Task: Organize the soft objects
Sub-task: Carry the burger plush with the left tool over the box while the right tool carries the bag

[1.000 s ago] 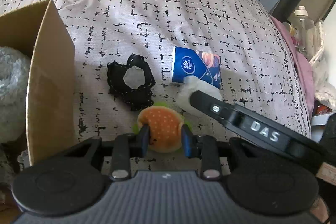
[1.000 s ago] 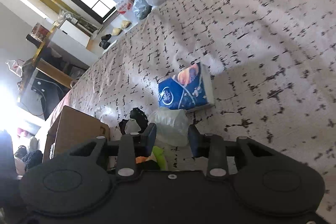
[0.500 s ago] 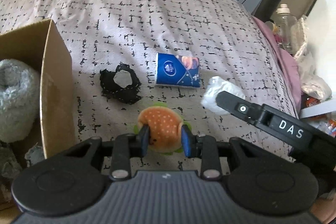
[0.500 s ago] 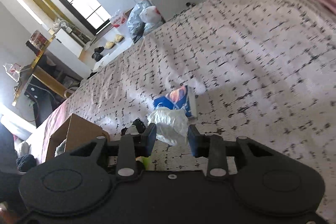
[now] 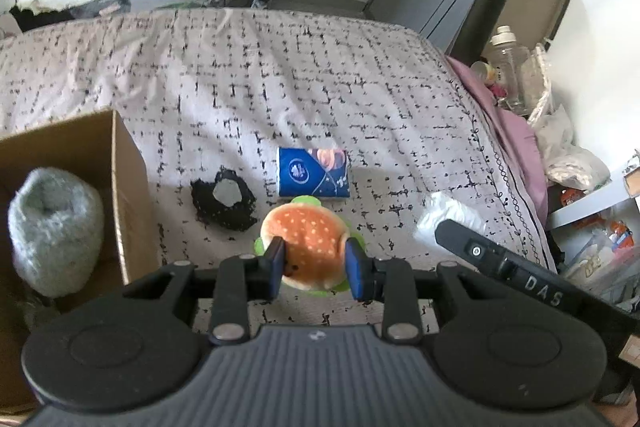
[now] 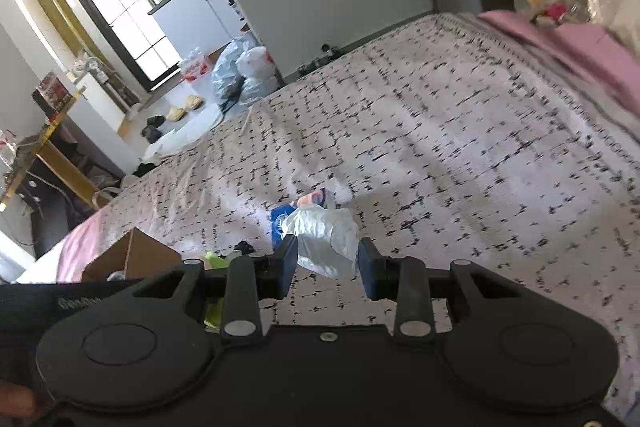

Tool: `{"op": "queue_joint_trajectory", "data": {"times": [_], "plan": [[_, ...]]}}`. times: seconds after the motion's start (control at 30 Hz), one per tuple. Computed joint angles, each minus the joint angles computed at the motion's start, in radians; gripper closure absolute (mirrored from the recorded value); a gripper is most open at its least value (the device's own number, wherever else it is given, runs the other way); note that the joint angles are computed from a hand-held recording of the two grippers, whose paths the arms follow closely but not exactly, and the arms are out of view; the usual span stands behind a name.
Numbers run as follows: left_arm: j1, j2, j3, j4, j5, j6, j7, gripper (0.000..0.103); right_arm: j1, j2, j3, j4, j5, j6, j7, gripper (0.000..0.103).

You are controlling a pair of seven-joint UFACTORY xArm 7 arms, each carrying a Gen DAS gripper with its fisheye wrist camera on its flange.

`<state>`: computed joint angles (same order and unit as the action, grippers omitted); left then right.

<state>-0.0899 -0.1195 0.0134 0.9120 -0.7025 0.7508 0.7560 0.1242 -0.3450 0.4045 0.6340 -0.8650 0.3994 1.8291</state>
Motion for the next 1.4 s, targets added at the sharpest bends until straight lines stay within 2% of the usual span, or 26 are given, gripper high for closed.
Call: {"op": "queue_joint_trajectory", "data": {"times": [0.27,0.6,1.4], "plan": [[0.008,-0.059,0.029,-0.016,-0.015,0.017,0.061,0.072,0.039,-0.001,0.023,0.042,-0.005,0.103,0.022,0.07],[0.032,-0.106,0.08,-0.009,-0.051,0.05,0.14,0.072,0.095,0.03,0.036,0.127,-0.063,0.209,0.042,0.07],[0.173,-0.101,0.173,0.015,-0.059,0.089,0.293,0.072,0.336,0.242,-0.036,0.352,-0.244,0.35,0.102,0.07]]}}
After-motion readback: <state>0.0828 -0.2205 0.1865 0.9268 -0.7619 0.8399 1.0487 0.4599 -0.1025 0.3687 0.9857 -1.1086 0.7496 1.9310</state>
